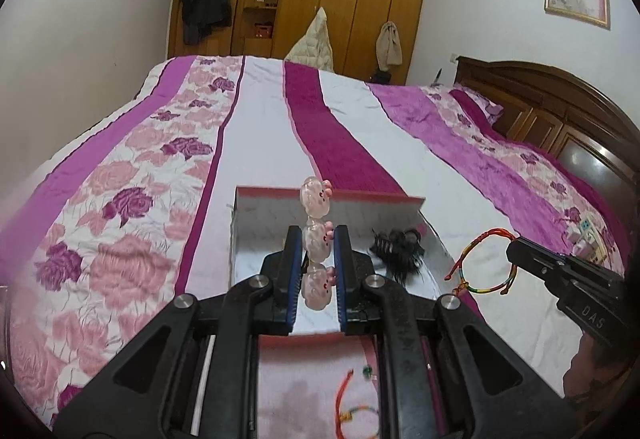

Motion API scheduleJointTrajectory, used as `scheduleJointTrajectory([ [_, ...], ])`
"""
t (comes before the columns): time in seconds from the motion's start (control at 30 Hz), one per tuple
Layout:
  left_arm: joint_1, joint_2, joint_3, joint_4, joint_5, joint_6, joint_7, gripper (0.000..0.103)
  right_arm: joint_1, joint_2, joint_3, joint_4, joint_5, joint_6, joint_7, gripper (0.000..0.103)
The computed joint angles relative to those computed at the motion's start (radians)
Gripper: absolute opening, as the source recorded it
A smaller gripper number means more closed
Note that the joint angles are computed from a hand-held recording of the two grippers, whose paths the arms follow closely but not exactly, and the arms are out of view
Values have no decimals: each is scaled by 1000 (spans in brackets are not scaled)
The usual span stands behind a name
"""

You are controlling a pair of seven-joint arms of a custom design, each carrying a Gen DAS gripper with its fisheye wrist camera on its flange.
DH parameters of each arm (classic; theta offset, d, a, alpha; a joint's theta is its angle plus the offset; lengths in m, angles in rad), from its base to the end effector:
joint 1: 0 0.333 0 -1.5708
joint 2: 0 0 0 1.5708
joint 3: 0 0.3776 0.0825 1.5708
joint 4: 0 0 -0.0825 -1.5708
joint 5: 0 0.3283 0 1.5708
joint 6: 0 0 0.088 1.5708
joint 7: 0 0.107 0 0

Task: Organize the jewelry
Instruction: 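Carry pink clip and rainbow bracelet into the shoebox and open both tools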

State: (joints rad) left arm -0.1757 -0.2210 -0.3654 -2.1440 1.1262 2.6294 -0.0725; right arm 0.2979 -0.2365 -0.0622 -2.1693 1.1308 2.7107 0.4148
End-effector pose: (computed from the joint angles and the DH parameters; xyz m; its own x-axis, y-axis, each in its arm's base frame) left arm 0.3818 -0.2785 0.6371 0.1375 -0.9749 0.1753 -0.4541 -0.2193 -0.8635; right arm 0.4544 0.0724 0.6462 0.5606 -0.8127 -0.1587 -0.4813 -0.1638 -0.8611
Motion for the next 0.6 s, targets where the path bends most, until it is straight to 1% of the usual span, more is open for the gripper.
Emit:
scheduleJointTrajectory([
  [0.07, 6, 15, 0, 10, 19, 0, -18, 7, 5, 22, 2, 18, 20, 16, -13, 6],
  [0.23, 0, 63, 27, 21, 19, 25, -20, 7, -6, 87, 23, 55, 29, 49, -5, 6],
  [0.37, -13, 103, 49, 24, 5, 38, -7, 7, -27, 142, 42, 74, -2, 69, 33, 6],
  [0.6, -39, 174, 89, 32, -43, 54, 34, 7, -53, 226, 80, 86, -92, 133, 77, 6],
])
